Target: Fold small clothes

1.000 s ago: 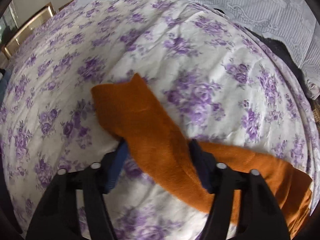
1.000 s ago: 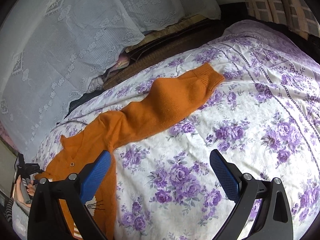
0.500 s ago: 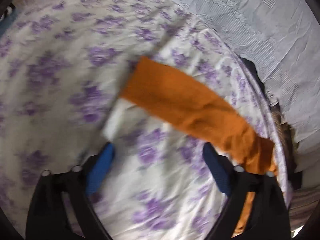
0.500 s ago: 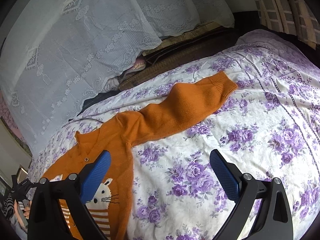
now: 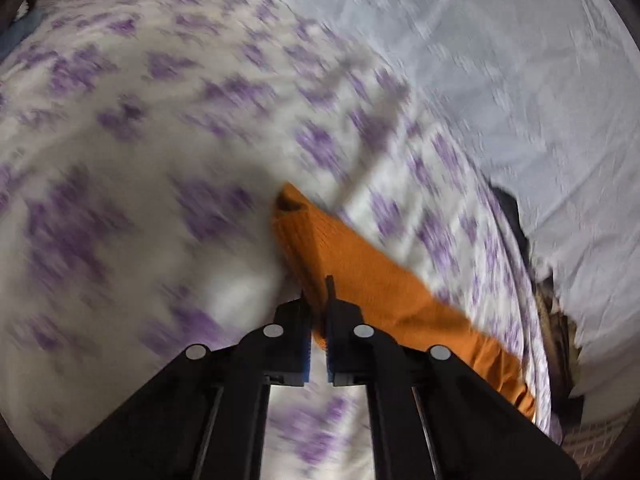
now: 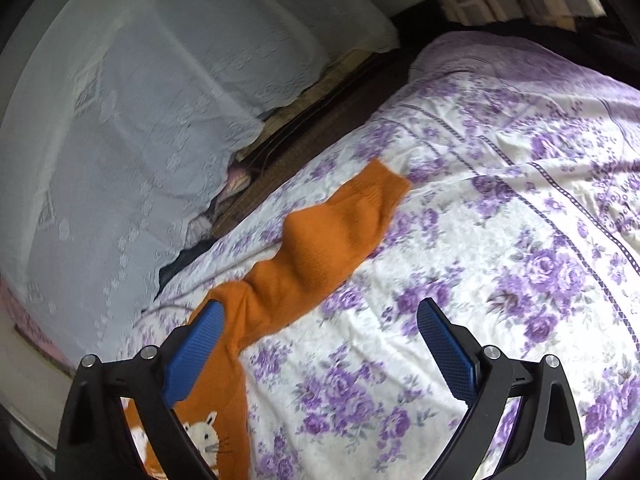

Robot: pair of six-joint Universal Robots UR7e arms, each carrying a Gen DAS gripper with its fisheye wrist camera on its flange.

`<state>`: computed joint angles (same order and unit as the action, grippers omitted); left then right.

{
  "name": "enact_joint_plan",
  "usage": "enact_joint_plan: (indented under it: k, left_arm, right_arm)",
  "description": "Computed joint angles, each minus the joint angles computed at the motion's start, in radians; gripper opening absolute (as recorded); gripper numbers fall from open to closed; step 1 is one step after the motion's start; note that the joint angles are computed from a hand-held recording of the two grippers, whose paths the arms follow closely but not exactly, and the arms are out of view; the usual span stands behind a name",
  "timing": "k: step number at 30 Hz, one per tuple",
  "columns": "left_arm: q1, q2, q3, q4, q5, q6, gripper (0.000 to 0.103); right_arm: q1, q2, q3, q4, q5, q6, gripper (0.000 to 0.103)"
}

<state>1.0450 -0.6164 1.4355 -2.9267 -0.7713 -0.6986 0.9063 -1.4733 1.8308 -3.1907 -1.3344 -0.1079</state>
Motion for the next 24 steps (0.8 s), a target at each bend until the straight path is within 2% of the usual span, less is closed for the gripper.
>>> enact_joint_plan:
  k: [2,3,6,7,8,9,10,12,14,15,16,18,20,22,23,24]
  left_arm:
    - [0.018,-0.014,0.009,0.033,-0.045,0.007,0.006]
    - [0.022,-0.018,0.014,0.061,-0.047,-0.005,0.011]
    - [0.029,-0.016,0.036,0.009,-0.063,0.017,0.016]
    - [0.025,-0.022,0.042,0.000,-0.062,0.022,0.023]
    - [0.017,-0.024,0.053,-0.027,-0.046,0.036,0.029]
    - [0.003,-0.026,0.065,-0.056,-0.007,0.052,0.041]
    - [-0.010,-0.030,0.084,-0.082,0.024,0.066,0.049]
    - [-0.034,-0.034,0.109,-0.135,0.074,0.114,0.051]
    - [-0.061,-0.029,0.124,-0.189,0.129,0.175,0.051]
    - [-0.070,-0.023,0.123,-0.205,0.149,0.203,0.052]
    - [-0.081,-0.015,0.121,-0.216,0.174,0.238,0.054]
    - [-0.092,0.006,0.099,-0.190,0.195,0.279,0.060]
    - [-0.095,0.034,0.063,-0.121,0.231,0.283,0.063]
    - [-0.084,0.050,0.021,0.016,0.243,0.239,0.067]
    - [-0.075,0.057,0.001,0.093,0.248,0.199,0.067]
    - [-0.065,0.061,-0.018,0.177,0.251,0.149,0.067]
  right_arm:
    - [-0.006,0.020,-0.040,0.028,0.007,0.051,0.095]
    - [-0.008,0.041,-0.079,0.061,0.016,0.083,0.092]
    - [-0.003,0.119,-0.210,0.163,0.016,0.150,0.083]
    - [-0.002,0.148,-0.251,0.179,0.010,0.177,0.075]
    - [-0.003,0.169,-0.278,0.183,0.005,0.197,0.067]
    - [-0.006,0.197,-0.313,0.181,0.005,0.225,0.065]
    - [-0.011,0.221,-0.343,0.180,0.008,0.246,0.062]
    - [-0.017,0.255,-0.384,0.186,0.010,0.248,0.054]
    - [-0.018,0.276,-0.406,0.171,0.010,0.213,0.040]
    - [-0.023,0.284,-0.417,0.171,0.036,0.180,0.031]
    - [-0.029,0.286,-0.420,0.173,0.060,0.169,0.008]
    - [-0.047,0.273,-0.392,0.087,0.109,0.198,0.006]
    - [-0.048,0.249,-0.366,0.016,0.098,0.183,0.005]
    - [-0.046,0.241,-0.376,0.051,0.019,0.184,0.005]
    - [-0.042,0.253,-0.393,0.097,-0.048,0.189,0.005]
    - [-0.044,0.262,-0.412,0.152,-0.076,0.196,0.006]
